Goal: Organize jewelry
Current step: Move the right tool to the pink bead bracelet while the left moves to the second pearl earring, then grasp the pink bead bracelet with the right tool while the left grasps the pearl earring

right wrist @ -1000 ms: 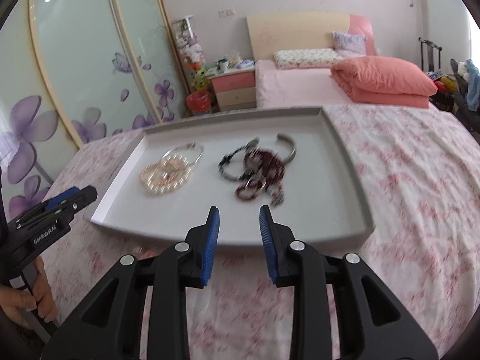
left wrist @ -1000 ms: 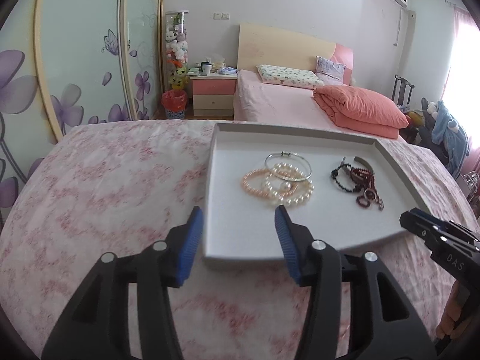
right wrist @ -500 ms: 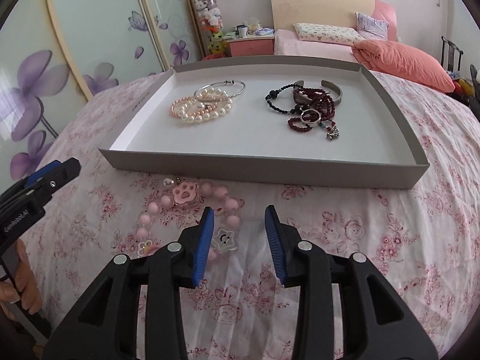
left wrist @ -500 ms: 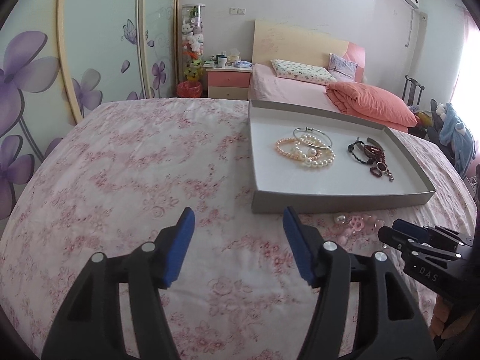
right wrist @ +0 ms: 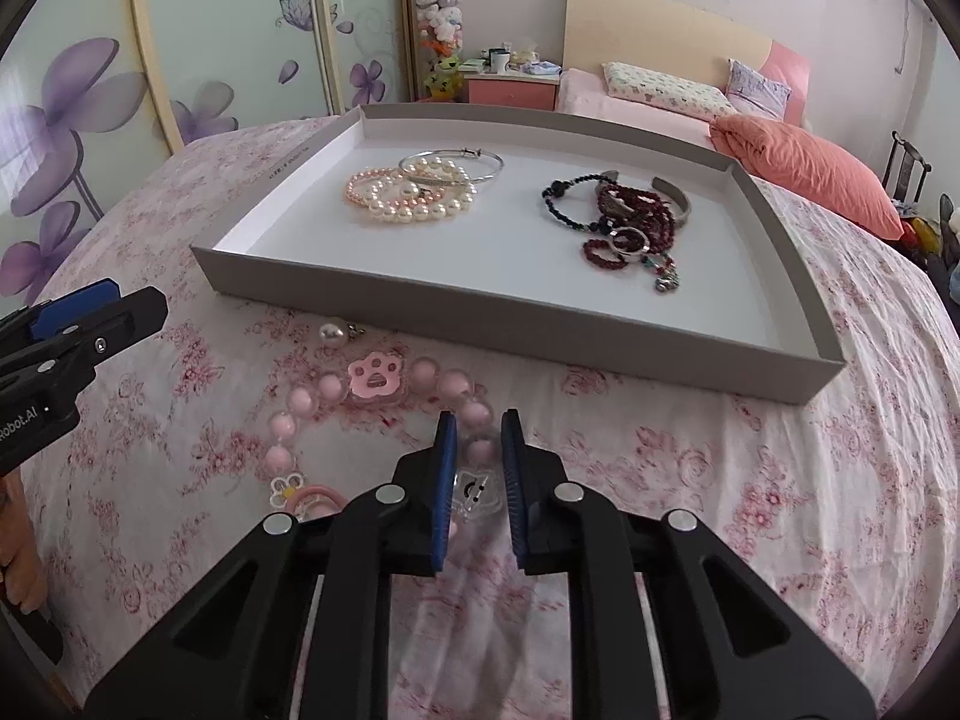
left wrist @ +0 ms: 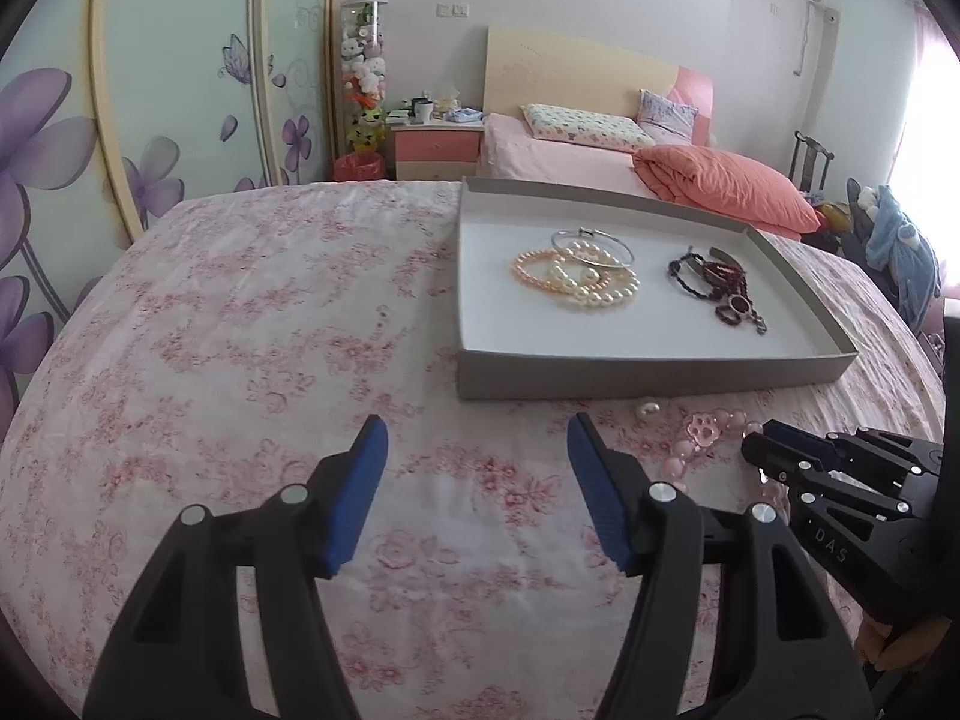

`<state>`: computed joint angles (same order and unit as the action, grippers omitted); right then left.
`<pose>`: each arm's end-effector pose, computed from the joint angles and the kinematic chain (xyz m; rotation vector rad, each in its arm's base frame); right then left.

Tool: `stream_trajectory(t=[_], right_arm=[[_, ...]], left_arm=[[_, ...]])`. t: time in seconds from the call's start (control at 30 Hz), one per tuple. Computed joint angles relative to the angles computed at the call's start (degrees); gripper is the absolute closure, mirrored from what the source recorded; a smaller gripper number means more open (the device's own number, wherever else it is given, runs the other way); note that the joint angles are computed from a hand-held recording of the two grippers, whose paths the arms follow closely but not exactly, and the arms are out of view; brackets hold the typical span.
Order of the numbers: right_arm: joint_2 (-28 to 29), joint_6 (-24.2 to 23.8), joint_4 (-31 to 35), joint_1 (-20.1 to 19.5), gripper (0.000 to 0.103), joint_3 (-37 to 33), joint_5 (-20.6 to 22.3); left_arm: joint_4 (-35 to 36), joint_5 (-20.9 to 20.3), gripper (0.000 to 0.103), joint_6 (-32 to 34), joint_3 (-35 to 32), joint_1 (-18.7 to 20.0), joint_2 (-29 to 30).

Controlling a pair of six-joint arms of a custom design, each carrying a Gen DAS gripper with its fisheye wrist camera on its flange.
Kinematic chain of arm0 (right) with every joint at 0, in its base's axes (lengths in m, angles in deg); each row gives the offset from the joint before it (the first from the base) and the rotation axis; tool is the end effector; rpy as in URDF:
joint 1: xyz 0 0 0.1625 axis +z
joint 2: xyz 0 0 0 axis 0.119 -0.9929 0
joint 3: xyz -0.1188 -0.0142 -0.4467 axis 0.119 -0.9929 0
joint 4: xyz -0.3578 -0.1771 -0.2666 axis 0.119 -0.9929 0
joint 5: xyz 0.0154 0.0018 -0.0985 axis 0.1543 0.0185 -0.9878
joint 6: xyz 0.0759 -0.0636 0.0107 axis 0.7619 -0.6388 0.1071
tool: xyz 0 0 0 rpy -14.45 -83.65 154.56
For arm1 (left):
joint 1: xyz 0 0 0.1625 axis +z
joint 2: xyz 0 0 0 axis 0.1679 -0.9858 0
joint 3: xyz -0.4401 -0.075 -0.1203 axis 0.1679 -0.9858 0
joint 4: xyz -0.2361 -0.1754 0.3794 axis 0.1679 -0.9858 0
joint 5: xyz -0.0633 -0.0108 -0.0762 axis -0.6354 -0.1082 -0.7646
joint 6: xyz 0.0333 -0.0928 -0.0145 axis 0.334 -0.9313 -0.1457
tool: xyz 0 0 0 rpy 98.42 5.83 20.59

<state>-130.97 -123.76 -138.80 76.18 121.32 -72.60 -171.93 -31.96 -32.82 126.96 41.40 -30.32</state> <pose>-0.0095 -0.8121 0.3637 0.3901 -2.2740 0.7683 -0.4152 -0.8382 -0.0412 0.6048 2.3432 -0.8402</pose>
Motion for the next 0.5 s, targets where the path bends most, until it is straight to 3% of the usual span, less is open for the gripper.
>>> stream_trajectory(t=[0.3, 0.5], right_arm=[[-0.87, 4.83, -3.48, -2.34, 0.087, -1.37, -2.73], [-1.79, 5.94, -2.92, -3.31, 0.087, -1.25, -1.89]], left_arm=[[7.60, -2.91, 0.037, -0.82, -6.06, -0.78, 4.19], [14.61, -1.99, 0.037, -3.49, -13.72, -1.29, 9.14]])
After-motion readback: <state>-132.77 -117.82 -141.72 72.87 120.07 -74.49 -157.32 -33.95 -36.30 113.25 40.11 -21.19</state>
